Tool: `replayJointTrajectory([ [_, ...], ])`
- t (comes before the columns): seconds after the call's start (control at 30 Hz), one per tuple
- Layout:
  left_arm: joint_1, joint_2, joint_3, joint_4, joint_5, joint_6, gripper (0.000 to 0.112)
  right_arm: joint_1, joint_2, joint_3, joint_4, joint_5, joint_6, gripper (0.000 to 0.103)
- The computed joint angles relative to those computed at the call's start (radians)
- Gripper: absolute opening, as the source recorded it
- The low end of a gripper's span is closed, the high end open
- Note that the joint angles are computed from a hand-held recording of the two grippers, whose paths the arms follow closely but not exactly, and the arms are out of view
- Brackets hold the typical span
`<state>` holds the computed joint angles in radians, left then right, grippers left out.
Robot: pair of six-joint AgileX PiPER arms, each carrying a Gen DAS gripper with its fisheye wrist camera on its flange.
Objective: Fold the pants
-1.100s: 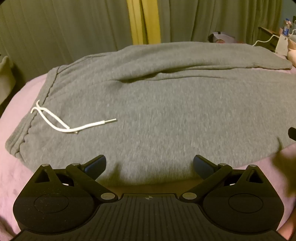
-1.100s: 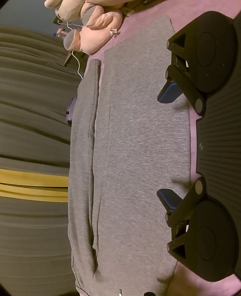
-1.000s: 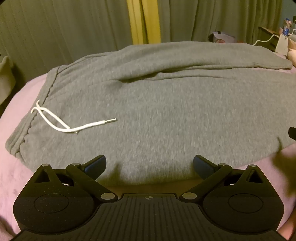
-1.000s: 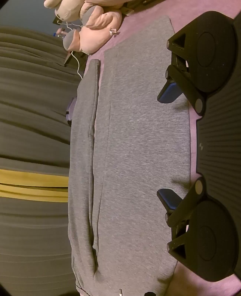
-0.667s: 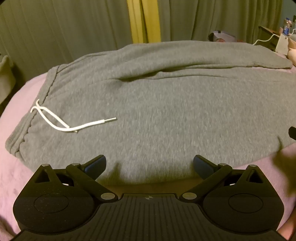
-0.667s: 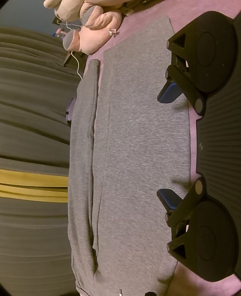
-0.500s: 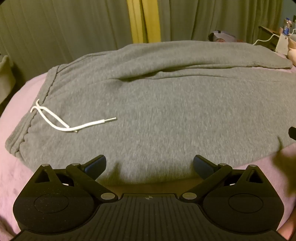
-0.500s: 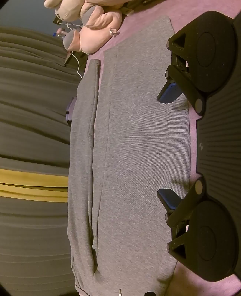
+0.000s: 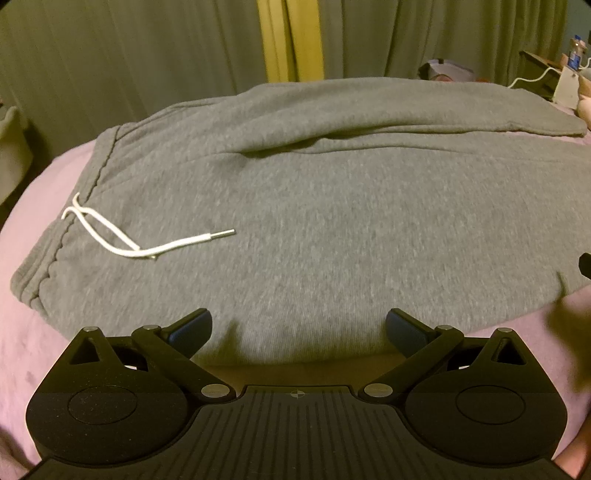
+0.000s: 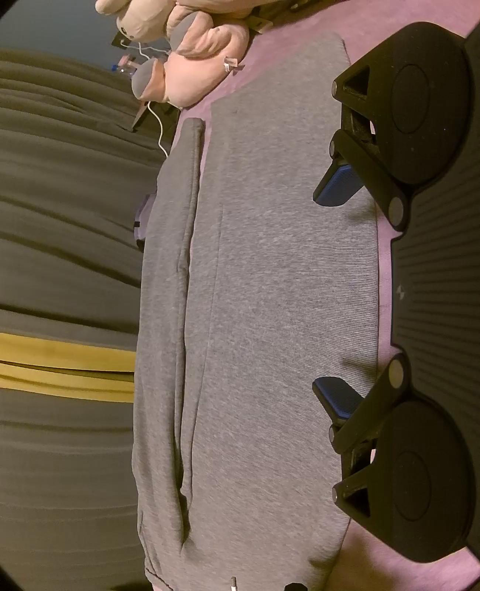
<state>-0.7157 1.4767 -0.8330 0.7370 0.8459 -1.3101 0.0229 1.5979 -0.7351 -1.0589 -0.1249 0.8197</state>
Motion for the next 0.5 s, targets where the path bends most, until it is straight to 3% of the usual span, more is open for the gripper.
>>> replayJointTrajectory([
  [0.2,0.003,0.004,-0.004,-0.004,0.000,0.005,0.103,0.009,-0.002,0.002,0.040,0.008,-0.045,0.099],
  [0.5,0.003,0.014,-0.002,-0.011,-0.003,0.016,0.103,0.010,0.002,-0.002,-0.032,0.011,0.023,0.099],
])
